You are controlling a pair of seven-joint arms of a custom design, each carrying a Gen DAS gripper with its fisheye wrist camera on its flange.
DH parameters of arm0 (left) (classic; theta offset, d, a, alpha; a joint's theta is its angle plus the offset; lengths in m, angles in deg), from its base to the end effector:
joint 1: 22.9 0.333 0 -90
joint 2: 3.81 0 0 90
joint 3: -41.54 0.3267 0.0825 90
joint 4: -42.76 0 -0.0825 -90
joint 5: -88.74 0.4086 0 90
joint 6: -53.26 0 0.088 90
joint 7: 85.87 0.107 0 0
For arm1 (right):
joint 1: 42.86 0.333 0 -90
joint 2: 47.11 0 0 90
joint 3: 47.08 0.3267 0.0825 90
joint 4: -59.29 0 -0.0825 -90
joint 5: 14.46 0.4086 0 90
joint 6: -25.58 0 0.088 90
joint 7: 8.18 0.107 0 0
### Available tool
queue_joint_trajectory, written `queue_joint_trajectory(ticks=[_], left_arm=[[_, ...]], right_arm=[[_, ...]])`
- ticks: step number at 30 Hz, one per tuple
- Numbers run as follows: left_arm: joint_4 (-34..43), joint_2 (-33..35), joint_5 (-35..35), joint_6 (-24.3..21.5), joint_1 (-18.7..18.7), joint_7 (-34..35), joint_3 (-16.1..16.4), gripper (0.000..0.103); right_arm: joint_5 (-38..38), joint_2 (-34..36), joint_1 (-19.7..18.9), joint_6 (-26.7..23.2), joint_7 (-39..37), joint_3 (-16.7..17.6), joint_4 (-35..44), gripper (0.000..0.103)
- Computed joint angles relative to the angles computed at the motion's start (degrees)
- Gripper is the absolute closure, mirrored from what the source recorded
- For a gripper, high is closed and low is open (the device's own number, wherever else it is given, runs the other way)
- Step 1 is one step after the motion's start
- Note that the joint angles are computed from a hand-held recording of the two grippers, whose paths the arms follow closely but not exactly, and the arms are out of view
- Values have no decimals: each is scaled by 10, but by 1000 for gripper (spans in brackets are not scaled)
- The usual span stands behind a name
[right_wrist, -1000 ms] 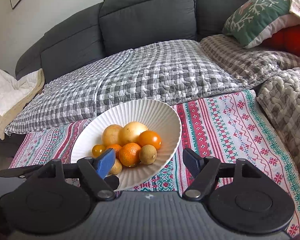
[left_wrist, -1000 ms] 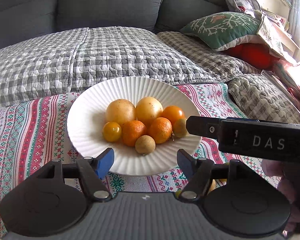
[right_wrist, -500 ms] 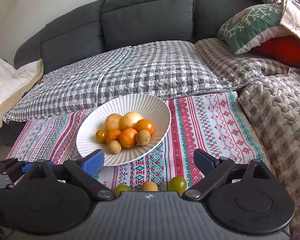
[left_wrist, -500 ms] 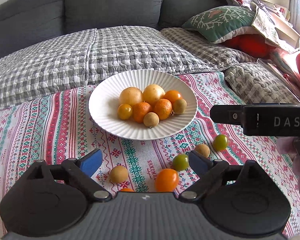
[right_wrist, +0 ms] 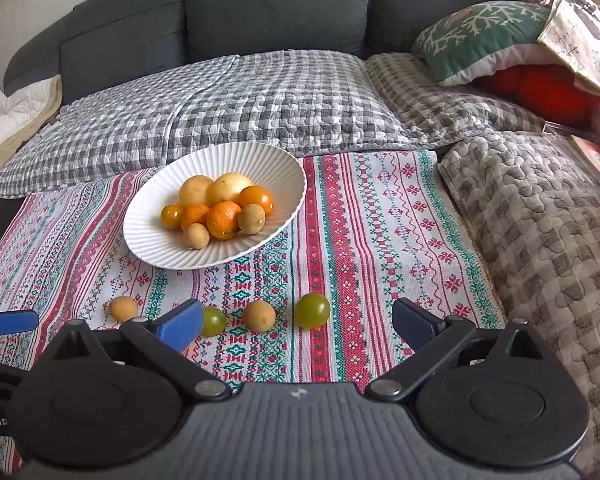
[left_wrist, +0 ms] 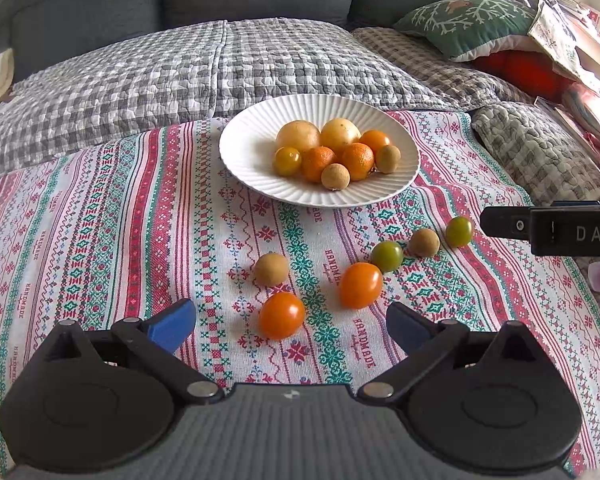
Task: Organize fruits
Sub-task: 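Lift both tools away from the plate toward the remaining fruit, then grasp an orange cherry tomato with the left tool while the right tool grasps a dark green tomato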
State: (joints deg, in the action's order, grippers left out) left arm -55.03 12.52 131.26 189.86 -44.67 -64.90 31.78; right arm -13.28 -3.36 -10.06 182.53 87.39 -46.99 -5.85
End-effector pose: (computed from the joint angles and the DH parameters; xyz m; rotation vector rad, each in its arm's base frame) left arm 0.6062 -0.3510 0.4710 -1.9999 1.5966 -0.5752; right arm 0.7037 0.4535 0.4517 -1.9912 1.2349 -0.4358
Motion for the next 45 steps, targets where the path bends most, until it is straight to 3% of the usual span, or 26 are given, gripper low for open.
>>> queue_joint_trajectory(ticks=[8,23,25,29,35,37,39,43,45], left_arm=[[-8,-9,-26,-36,-2,23,-8,12],[-39,-23,-29,-26,11,8,-8,12],[-50,-27,-27,-15,15,2,-6,12],[-78,-42,16,7,16,-26,-1,12],[-105,-54,52,60,30,-18,-2,23],[-105,-50,43,79,36,-14,-3,32],[-103,-43,35,90,38,-10,-3,36],[-88,-25,10,96,37,14,-4,50],[-83,-20,2,99,36,18,-2,56]], right_arm=[[-30,-4,11,-57,12,-16,7,2],[-63,20,16,-97,16,-23,37,1],[-64,21,15,-92,16,-21,35,1],[-70,9,17,-28,18,-26,-13,1],[-100,14,25,61,-48,-40,-39,3],[-66,20,4,57,-67,-10,-25,3],[-41,30,-2,42,-73,-1,-5,3],[-51,57,24,13,-34,-48,38,11],[-53,64,24,1,-20,-50,49,17]])
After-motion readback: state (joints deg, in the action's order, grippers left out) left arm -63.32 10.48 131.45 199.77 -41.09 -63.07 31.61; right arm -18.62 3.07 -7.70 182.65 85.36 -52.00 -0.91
